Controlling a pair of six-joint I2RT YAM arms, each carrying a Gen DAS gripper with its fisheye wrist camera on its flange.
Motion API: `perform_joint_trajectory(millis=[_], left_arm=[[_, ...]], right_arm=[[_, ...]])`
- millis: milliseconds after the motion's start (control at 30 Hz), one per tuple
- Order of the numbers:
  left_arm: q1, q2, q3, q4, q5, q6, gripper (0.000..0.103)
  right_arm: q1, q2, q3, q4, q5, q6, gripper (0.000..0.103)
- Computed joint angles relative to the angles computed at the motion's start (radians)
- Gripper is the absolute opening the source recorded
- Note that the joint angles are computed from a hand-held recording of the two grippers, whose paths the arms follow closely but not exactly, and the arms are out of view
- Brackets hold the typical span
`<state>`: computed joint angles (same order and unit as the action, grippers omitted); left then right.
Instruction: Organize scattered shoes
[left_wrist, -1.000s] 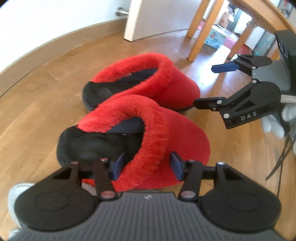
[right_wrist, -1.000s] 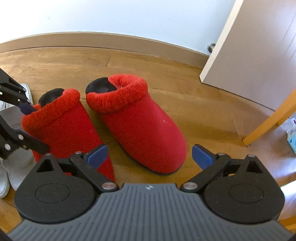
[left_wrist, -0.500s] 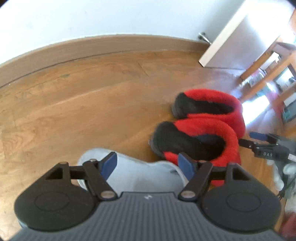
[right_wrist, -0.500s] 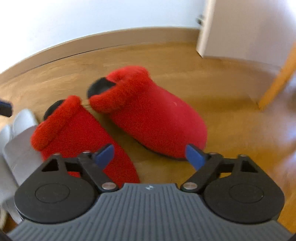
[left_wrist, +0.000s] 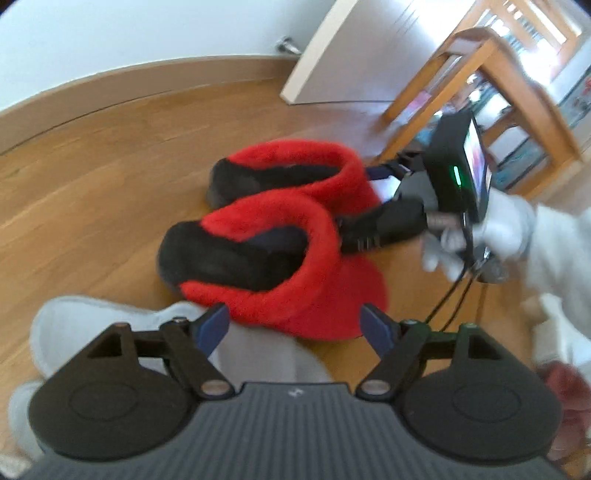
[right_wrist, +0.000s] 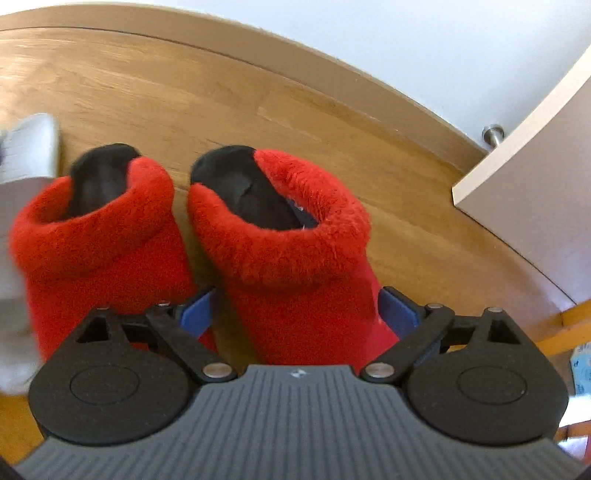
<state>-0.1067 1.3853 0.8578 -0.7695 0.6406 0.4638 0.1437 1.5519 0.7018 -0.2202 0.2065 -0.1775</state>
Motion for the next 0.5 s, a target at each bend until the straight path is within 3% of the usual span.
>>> perform_joint_trajectory(millis=[100,267,367,400,500], left_arm=[[0.062,-0.019,-0.014,-0.025,-0.006,0.009,0.077],[0.220,-0.035,0.001,-0.153,-0.006,0.115,0.077],[0.332,-0.055,0.044,-0.303,0.008,0.229,0.078],[0.367,-0.071,0.054,-0.346,0.004,0.262,0.081],[0.484,-0.130,0.083,-0.474,-0.021,0.380,0.083]], right_arm=[[0.007,0.051,0.047,-0.023,0.052,0.237,0.071],[0.006,0.056,0.091,-0.091,0.100,0.474,0.071],[0.021,-0.175,-0.035,-0.035,0.043,0.464,0.073],[0.039,-0.279,-0.081,-0.031,0.015,0.444,0.079],[0.180,-0.568,-0.143,-0.148,-0.138,0.342,0.082]])
